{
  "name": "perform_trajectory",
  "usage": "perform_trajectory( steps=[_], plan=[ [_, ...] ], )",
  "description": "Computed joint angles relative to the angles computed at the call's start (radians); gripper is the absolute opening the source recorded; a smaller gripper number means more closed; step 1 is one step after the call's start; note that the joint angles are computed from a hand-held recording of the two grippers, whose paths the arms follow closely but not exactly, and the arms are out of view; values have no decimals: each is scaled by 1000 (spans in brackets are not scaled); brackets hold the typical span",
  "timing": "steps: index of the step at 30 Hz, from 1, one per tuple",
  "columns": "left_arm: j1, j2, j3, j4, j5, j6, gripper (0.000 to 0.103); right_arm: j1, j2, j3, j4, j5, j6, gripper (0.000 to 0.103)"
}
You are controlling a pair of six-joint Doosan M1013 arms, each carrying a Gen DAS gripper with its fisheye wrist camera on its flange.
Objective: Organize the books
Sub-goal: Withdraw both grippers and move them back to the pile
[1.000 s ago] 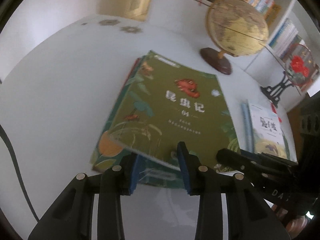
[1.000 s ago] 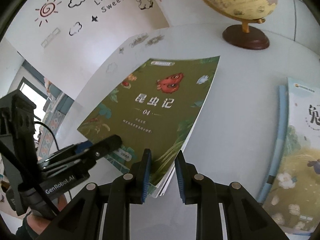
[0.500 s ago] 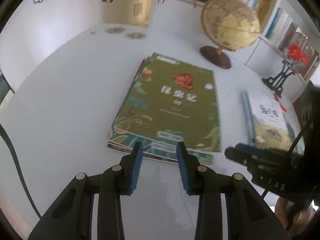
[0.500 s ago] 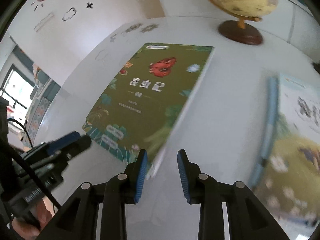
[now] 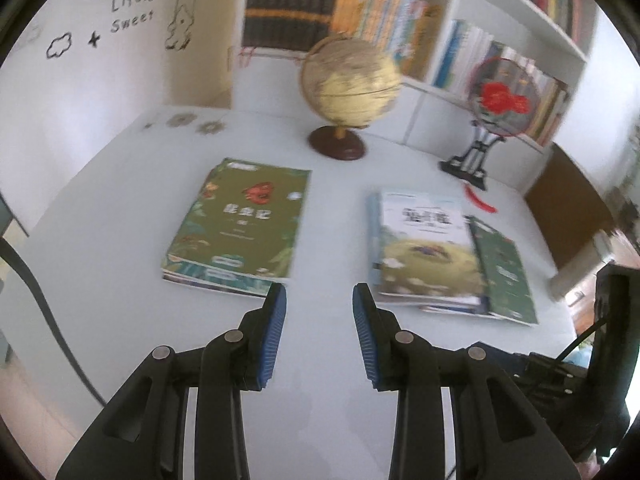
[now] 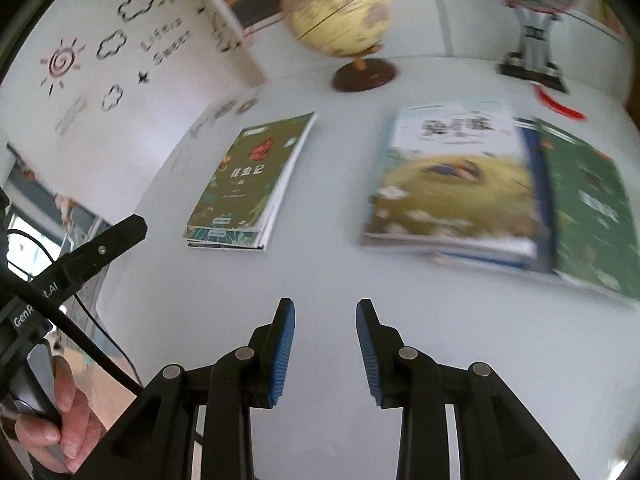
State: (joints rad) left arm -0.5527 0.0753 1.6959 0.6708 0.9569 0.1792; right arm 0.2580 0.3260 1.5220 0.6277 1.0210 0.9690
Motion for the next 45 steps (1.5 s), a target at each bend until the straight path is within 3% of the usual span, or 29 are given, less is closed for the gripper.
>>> perform_trajectory(
  steps=[8, 15, 18, 24, 32, 39, 45],
  plan=[
    [-128, 3, -55, 93, 43, -26, 37, -103, -111, 109, 42, -25, -13, 31],
    [-209, 23, -105, 159, 71, 5, 37, -183, -199, 170, 102, -57, -64, 31],
    [-233, 30, -127, 174, 82, 12, 37, -220, -245, 199, 154, -127, -69, 31],
    [-247, 43, -152, 159, 72, 23, 41, -272, -288, 195, 231, -168, -83, 31],
    [-183, 79, -161, 67, -19, 67, 45, -260, -269, 173, 165, -210, -38, 31],
    [-93, 126, -175, -74, -92, 213, 45, -222, -185, 103, 9, -229, 83, 31],
    [18, 154, -146, -346, -254, 450, 45, -207, -94, 33, -87, -218, 229, 31]
  ],
)
